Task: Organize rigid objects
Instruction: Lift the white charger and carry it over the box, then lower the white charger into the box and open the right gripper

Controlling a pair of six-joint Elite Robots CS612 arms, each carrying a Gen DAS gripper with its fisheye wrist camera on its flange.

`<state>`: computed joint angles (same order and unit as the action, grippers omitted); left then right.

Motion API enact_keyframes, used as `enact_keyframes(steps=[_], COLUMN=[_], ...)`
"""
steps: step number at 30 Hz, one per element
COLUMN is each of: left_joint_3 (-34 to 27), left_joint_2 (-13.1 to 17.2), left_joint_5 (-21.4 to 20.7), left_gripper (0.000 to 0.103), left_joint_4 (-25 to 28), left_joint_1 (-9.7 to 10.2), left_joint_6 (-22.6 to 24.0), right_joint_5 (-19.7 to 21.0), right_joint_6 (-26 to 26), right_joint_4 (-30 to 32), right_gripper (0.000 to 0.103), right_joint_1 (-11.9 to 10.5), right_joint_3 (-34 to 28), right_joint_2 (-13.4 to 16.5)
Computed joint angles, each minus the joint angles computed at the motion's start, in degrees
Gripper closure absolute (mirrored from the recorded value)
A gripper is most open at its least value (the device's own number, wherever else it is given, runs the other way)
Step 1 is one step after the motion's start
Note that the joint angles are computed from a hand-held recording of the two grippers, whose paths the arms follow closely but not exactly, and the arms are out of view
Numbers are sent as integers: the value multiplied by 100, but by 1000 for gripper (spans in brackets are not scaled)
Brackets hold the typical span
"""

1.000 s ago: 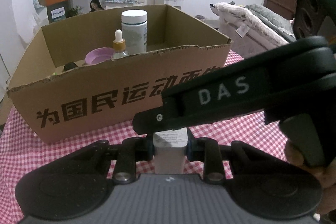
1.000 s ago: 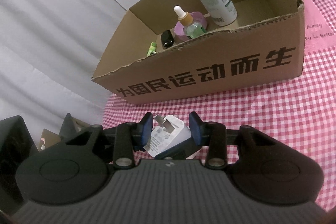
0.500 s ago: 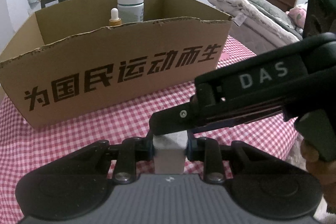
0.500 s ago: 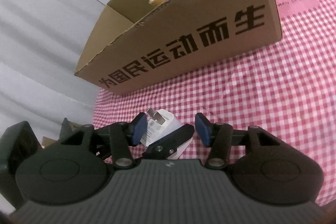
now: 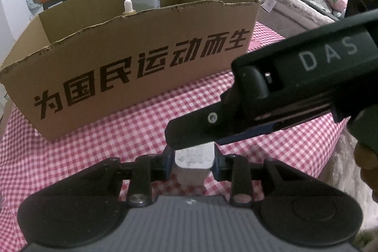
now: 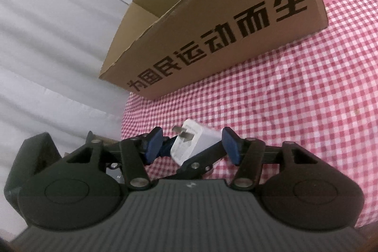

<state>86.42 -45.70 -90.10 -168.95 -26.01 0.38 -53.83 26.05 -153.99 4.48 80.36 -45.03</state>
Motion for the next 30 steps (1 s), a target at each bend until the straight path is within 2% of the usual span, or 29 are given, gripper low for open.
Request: enact_keyframes(steps=[3,7,13,24,30], left_joint_3=[62,171,295,471,91], left_joint_2=[-25,-58,-91,-331,-328], left_joint_5=[80,172,207,278,279], left_gripper=[75,75,75,75,75], left_joint_4=[-39,-193,-413,-989,-1194], left_joint_1=[-15,-18,-30,-38,-18], left_joint_6=[13,-34,-136,-114,-16], right_joint_5=[9,-35,-13,-142,-193], right_joint_6=[55,127,134,-173,-604], right_joint_4=[-89,-164,-380,-713,-957], right_gripper=[50,63,70,71,71], right_joint_1=[13,19,5,80,30], right_joint_3=[44,85,197,132,-219], right_joint_2=[4,21,-26,-117,-133])
